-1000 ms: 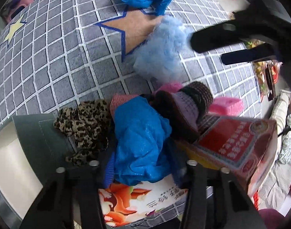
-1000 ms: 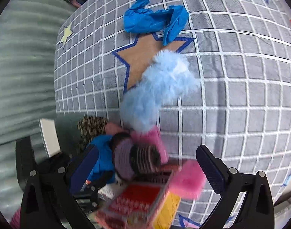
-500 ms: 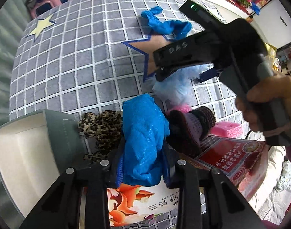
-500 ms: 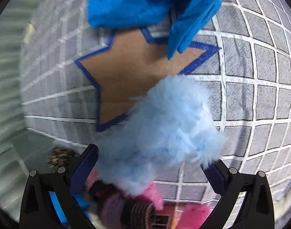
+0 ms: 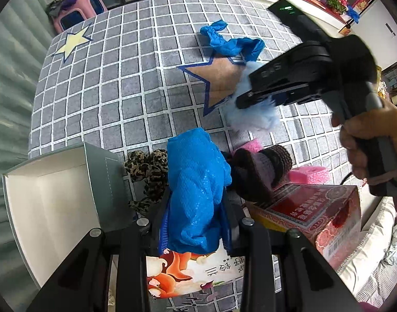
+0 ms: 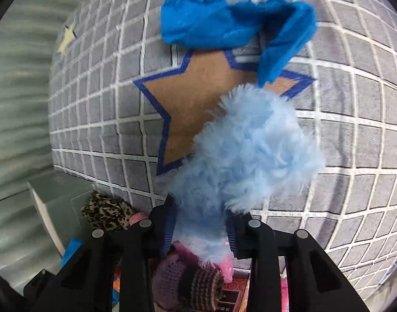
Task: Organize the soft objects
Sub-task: 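Grasp the blue cloth with left tool while right tool grasps light-blue plush, then carry the blue cloth and light-blue plush over the white box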
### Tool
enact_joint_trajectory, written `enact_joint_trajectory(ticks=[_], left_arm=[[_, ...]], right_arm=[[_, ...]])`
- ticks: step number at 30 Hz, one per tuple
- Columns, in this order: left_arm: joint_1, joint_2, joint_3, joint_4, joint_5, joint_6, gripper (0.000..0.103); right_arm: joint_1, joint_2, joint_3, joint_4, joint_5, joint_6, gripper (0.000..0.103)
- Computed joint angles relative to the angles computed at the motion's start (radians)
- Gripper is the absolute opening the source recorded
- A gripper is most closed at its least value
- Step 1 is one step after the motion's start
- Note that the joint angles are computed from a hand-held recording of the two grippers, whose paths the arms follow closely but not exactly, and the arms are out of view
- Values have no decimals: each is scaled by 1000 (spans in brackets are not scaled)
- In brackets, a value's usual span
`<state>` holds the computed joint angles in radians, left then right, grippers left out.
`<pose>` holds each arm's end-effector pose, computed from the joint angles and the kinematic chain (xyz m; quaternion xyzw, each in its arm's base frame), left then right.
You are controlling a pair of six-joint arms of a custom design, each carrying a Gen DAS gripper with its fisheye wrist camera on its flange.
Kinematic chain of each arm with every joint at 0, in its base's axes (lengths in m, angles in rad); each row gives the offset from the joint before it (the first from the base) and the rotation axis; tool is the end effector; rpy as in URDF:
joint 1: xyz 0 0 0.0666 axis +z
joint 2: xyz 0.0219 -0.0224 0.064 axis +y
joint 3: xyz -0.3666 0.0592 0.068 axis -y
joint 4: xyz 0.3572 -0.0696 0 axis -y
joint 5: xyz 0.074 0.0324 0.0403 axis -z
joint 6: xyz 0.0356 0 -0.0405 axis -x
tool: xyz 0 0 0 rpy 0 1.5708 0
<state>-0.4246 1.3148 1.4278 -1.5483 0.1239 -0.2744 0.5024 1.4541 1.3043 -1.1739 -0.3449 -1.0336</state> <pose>0.3300 -0.1545 0.4344 0.3449 0.9342 -0.0667 0.0627 0.3678 0.2154 0.3450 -0.2362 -0.9489 -0.2068 0.0310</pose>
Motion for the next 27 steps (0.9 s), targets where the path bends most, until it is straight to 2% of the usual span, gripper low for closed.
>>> enact_joint_trajectory(ticks=[7,14,19,27], left_arm=[[-13,-33,9,23,-13,7,35],[-11,-77,29,24,-19,2,35],[9,-114,36,8,-1,-10,35],[39,-184,17,-30,40,-85,35]], right_arm=[[6,-133,2,-29,127,-17,35],[72,-201,62,-81,245,-51,35],[143,-239,117,-144,335,-83,35],[291,-232,223,-253,466,-184,35]])
